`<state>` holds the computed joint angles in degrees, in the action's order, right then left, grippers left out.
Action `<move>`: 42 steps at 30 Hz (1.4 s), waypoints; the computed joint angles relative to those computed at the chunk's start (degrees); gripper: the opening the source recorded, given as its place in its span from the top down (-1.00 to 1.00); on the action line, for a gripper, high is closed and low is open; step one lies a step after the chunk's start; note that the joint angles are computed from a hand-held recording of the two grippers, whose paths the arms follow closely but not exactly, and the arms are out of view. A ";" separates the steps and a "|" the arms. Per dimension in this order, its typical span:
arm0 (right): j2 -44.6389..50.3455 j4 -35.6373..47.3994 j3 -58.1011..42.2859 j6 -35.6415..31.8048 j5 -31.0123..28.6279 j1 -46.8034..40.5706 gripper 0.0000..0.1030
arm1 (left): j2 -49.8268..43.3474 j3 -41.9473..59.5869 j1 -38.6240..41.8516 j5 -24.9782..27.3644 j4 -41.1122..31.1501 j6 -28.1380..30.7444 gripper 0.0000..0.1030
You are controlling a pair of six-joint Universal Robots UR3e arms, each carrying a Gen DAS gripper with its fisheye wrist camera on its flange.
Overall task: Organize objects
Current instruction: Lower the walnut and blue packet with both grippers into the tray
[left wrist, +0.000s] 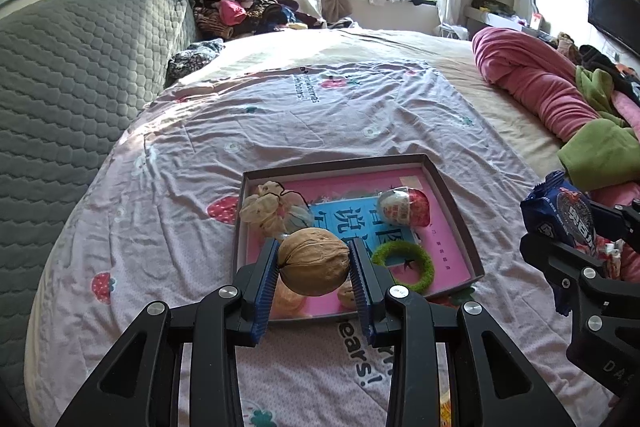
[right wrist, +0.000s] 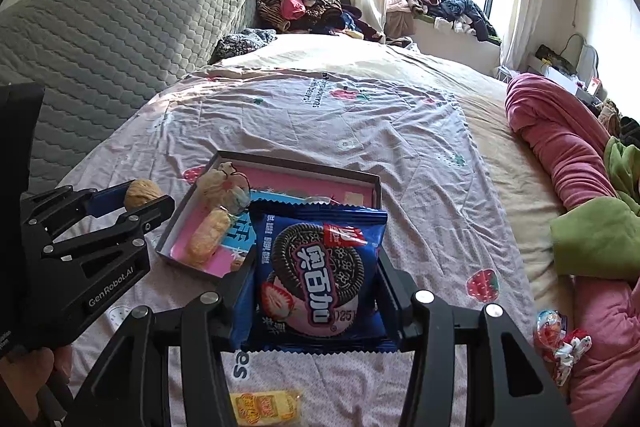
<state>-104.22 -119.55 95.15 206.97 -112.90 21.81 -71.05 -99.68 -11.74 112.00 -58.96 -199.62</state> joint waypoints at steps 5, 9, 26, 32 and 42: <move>1.12 -3.54 1.60 -1.95 1.00 -1.79 -0.01 | -1.92 -0.80 1.86 -1.67 2.91 1.38 0.30; 2.27 -6.81 2.60 -3.45 1.43 -3.02 -0.01 | -3.72 -1.62 4.10 -3.54 5.94 2.61 0.30; 8.10 -23.90 12.60 -7.00 5.52 -9.63 -0.01 | -14.31 -7.85 7.85 -6.66 21.09 5.53 0.30; 9.62 -28.21 15.57 -7.13 5.72 -10.25 -0.01 | -16.28 -9.66 8.80 -7.75 24.55 5.93 0.30; 10.50 -32.43 18.64 -7.73 6.70 -11.92 -0.01 | -17.77 -11.89 9.28 -7.69 28.52 6.30 0.30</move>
<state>-93.72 -151.99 113.80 199.23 -106.19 9.89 -88.82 -111.57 -2.46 104.31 -30.43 -193.32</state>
